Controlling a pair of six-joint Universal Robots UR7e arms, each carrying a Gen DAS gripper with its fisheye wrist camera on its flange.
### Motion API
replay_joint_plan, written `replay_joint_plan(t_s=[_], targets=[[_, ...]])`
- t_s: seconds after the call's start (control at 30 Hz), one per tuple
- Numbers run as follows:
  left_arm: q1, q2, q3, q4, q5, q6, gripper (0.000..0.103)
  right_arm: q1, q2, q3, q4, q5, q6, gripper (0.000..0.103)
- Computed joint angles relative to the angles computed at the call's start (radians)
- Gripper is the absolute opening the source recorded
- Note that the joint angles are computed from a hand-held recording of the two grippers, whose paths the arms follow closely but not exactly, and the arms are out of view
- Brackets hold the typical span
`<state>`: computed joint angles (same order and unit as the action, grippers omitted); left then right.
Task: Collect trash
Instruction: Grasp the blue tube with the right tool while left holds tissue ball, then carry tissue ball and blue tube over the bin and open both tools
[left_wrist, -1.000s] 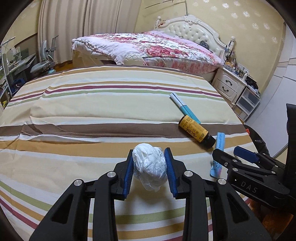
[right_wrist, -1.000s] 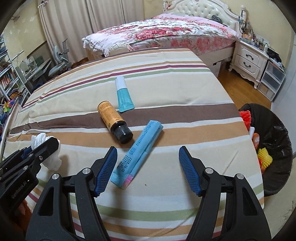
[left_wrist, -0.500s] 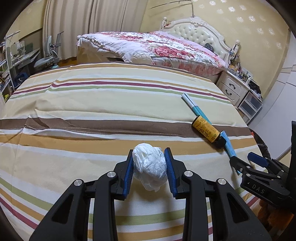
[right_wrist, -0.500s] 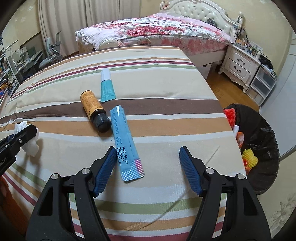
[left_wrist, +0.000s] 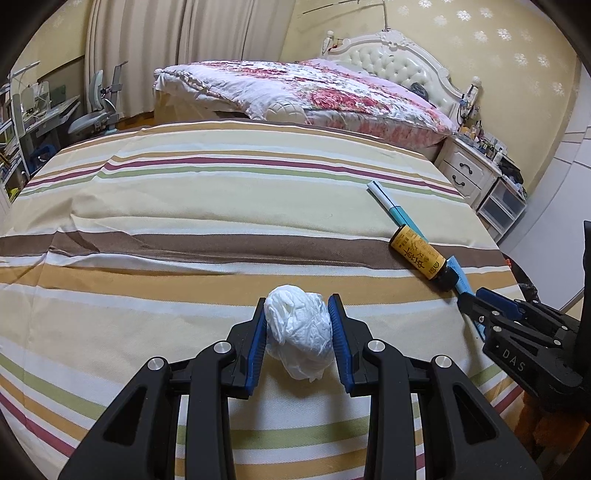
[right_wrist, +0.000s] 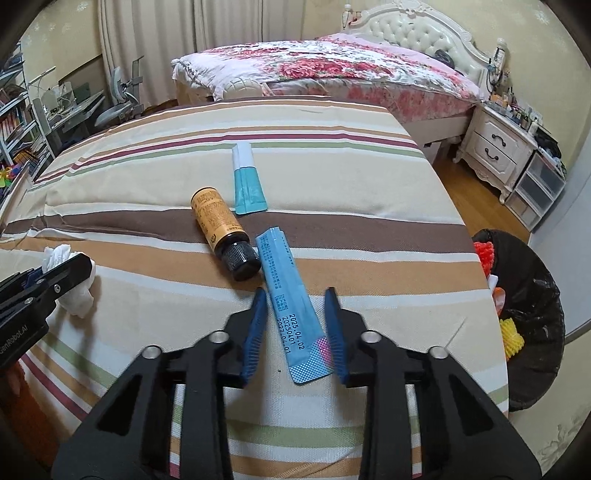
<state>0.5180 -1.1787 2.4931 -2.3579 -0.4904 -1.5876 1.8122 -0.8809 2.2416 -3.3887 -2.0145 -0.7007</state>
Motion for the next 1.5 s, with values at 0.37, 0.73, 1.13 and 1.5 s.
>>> replay_joint_plan(t_s=[0.37,0.73,1.13,1.5], targets=[[-0.004,0.032,-0.004,-0.136,0.01,0.13,0.033,-0.026,-0.066,0.019,0.017,0.029,0.055,0.021],[0.001,0.159,-0.076,-0.392,0.013,0.401,0.033,-0.055,-0.153,0.028,-0.018,0.03,0.053,0.02],[0.019,0.341,-0.244,-0.649,0.002,0.752,0.033,-0.132,-0.231,0.011,-0.052,0.039,0.048,0.02],[0.055,0.509,-0.449,-0.785,-0.066,1.032,0.033,-0.207,-0.263,-0.029,-0.06,0.054,0.056,0.02]])
